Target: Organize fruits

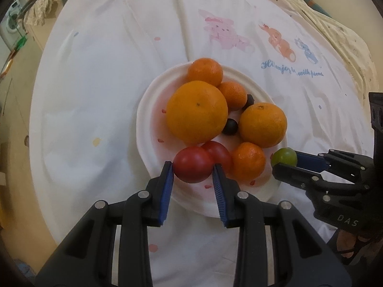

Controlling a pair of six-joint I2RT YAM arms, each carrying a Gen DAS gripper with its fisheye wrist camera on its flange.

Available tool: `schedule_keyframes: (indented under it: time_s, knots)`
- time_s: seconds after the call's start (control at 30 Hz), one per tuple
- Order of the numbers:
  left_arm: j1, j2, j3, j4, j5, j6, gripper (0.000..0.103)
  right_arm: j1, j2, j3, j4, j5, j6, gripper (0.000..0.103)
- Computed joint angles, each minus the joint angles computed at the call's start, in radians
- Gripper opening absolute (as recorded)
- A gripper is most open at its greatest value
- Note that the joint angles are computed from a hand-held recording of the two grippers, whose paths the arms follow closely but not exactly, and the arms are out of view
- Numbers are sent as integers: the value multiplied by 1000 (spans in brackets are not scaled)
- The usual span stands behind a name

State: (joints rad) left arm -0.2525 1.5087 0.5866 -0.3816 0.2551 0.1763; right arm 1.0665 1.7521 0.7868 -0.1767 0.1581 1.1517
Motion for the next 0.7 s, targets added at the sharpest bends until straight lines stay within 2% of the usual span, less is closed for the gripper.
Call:
schedule_keyframes:
  time_s: [0.27,0.3,0.33,0.37,0.4,0.47,0.5,0.53,0.7]
  knots:
    - [2,32,16,-15,4,10,30,-6,2,-7,4,-5,16,36]
    - [0,32,17,-14,2,8,30,-6,-1,-10,6,-4,23,45]
    - [0,32,17,-16,6,8,33,-3,-7,-15,10,3,29,53]
    - [5,30,19,-21,24,14,43,1,-12,-18,11,12,36,67]
    - [8,24,16,-22,33,18,49,6,-19,-20,11,24,40,69]
    - [1,-7,4,-18,30,21,67,8,-25,-16,-7,28,35,69]
    - [-14,-29,-8,-6,-2,15,71,9,-32,-19,-13,35,38,69]
    - [-15,-37,-13,0,-10,16,74,12,-46,-31,-10,43,51,69]
    - [-3,-54,-15,1,-21,13,74,37,-147,-112,4,82,143,69]
